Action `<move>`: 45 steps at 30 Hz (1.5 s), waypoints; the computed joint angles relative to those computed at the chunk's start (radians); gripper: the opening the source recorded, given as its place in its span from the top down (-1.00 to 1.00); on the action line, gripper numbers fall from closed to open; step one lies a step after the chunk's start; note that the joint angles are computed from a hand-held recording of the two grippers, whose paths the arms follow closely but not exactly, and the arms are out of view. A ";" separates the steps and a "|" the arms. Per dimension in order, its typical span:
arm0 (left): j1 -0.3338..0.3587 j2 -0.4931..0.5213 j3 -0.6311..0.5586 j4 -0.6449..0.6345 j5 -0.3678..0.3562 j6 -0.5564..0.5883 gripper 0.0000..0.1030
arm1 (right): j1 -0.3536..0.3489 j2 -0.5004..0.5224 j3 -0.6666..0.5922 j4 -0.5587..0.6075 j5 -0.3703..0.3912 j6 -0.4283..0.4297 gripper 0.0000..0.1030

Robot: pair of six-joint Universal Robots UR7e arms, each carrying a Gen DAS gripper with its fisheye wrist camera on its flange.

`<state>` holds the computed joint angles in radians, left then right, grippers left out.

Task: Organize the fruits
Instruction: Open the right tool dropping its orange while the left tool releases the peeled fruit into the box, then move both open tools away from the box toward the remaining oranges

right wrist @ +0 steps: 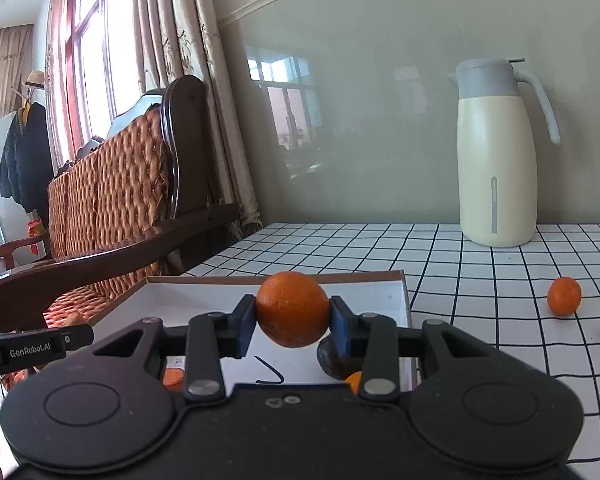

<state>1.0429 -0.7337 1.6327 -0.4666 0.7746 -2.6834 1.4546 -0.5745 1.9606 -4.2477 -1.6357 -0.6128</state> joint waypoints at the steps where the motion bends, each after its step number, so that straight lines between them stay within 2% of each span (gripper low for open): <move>1: 0.001 0.002 -0.003 0.005 0.000 -0.002 0.38 | 0.001 0.002 -0.004 0.004 -0.004 0.001 0.41; 5: 0.004 0.011 -0.017 0.023 0.003 -0.013 0.38 | 0.006 0.010 -0.017 0.011 -0.029 0.005 0.40; 6: 0.004 0.014 -0.021 0.026 0.001 -0.018 0.38 | 0.009 0.014 -0.023 0.007 -0.041 0.004 0.37; 7: 0.004 0.017 -0.023 0.022 -0.002 -0.015 0.38 | 0.014 0.023 -0.033 -0.006 -0.066 -0.002 0.26; 8: 0.005 0.023 -0.033 0.025 -0.009 -0.008 0.37 | 0.019 0.035 -0.044 -0.025 -0.092 -0.015 0.04; 9: 0.005 0.030 -0.048 0.047 -0.015 -0.015 0.32 | 0.022 0.044 -0.050 -0.052 -0.105 -0.022 -0.51; 10: 0.006 0.033 -0.053 0.055 -0.015 -0.021 -0.28 | 0.021 0.054 -0.052 -0.092 -0.097 -0.026 -0.70; 11: 0.002 0.032 -0.043 0.020 -0.029 -0.014 -1.00 | 0.019 0.062 -0.052 -0.132 -0.078 -0.039 -0.68; 13: -0.013 0.012 0.017 -0.126 -0.044 0.066 -1.00 | 0.017 0.058 -0.043 -0.155 -0.054 -0.054 -0.68; 14: -0.014 0.007 0.028 -0.153 -0.037 0.091 -1.00 | 0.015 0.055 -0.039 -0.162 -0.044 -0.046 -0.68; 19: -0.013 0.012 0.012 -0.140 -0.056 0.064 -1.00 | 0.006 0.040 -0.027 -0.152 -0.031 -0.027 -0.73; 32: -0.025 -0.002 0.063 -0.247 -0.055 0.176 -1.00 | 0.005 0.031 -0.027 -0.127 -0.041 0.002 -0.83; 45: -0.043 -0.007 0.094 -0.327 -0.063 0.238 -1.00 | -0.009 0.019 -0.004 -0.149 -0.003 -0.018 -0.88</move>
